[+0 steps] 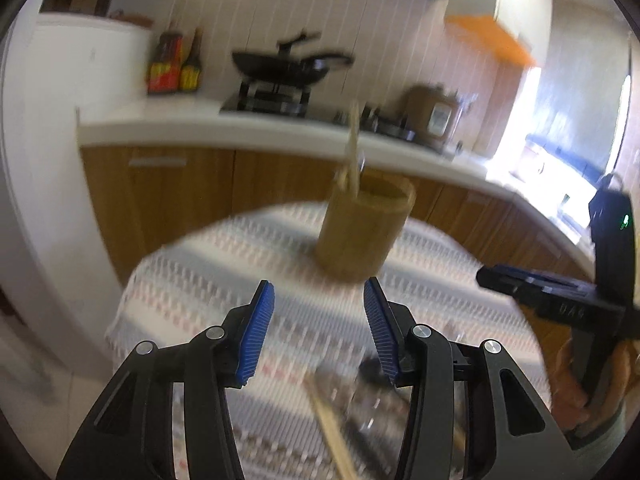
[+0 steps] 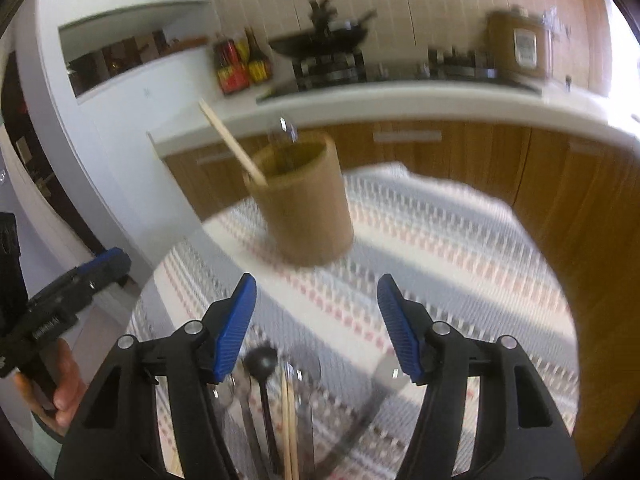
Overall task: Organize utensils
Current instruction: 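Move both tools back down to the remaining utensils on the cloth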
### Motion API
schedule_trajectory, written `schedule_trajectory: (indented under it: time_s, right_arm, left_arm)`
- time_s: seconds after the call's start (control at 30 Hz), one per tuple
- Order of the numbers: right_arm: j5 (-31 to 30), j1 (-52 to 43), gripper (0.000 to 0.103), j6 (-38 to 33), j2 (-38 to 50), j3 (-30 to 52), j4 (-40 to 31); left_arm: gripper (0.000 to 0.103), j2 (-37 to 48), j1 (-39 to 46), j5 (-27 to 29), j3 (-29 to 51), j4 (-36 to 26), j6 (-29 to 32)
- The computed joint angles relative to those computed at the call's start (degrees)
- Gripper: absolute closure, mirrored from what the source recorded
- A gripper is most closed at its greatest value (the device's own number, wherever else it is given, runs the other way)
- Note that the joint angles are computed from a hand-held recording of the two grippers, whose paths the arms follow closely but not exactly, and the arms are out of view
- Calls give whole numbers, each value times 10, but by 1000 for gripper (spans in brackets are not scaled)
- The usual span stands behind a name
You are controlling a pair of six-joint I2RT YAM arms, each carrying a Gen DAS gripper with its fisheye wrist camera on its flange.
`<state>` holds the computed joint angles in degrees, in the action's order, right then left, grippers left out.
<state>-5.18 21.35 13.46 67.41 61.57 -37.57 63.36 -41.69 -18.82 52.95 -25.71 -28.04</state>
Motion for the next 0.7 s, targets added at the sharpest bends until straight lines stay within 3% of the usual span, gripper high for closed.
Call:
schedule_trajectory:
  time_s: [0.1, 0.27, 0.7]
  right_arm:
    - [-32, -7, 47, -10, 28, -8, -16]
    - [-10, 25, 50, -12, 60, -28, -15]
    - [-3, 40, 50, -9, 81, -52, 2]
  left_arm:
    - [60, 1, 10, 38, -25, -25, -22]
    - [60, 10, 29, 105, -56, -41, -36]
    - [60, 52, 8, 119, -70, -43, -41]
